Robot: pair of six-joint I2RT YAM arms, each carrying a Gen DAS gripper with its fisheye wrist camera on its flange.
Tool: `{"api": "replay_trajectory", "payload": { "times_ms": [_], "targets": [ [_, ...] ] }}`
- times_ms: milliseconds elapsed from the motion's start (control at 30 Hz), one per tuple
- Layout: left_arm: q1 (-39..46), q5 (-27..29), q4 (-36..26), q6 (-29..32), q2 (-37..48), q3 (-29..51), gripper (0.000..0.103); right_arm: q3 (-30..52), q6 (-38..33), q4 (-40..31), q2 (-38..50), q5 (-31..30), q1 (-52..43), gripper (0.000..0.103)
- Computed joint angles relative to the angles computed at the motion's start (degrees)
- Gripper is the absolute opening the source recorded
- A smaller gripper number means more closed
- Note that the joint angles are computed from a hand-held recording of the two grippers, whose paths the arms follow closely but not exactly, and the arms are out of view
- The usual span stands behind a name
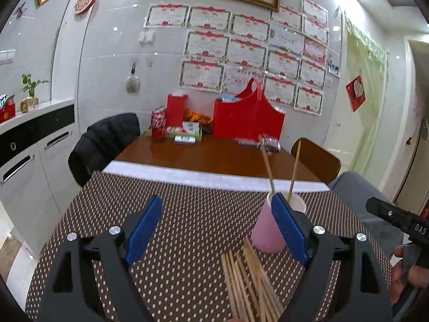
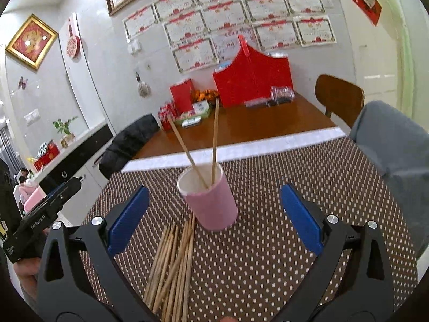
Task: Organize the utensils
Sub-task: 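Withdraw both tools from the cup back toward the chopstick pile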
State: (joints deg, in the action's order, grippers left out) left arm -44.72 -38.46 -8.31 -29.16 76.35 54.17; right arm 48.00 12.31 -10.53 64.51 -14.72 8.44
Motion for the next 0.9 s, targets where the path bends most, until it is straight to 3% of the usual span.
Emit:
{"api": "replay_trajectory", "payload": {
  "times_ms": [300,900],
  "targets": [
    [-0.7,2.6,-2.2,-3.1,1.4,-3.4,0.082,-2.4,-0.7,-1.0,1.1,1.1,1.7,0.097],
    [-1.0,9.9,-8.0,-7.4,14.8,-3.1,0.082,-5.6,-5.0,-1.7,8.1,2.5,4.8,0.097]
  ]
}}
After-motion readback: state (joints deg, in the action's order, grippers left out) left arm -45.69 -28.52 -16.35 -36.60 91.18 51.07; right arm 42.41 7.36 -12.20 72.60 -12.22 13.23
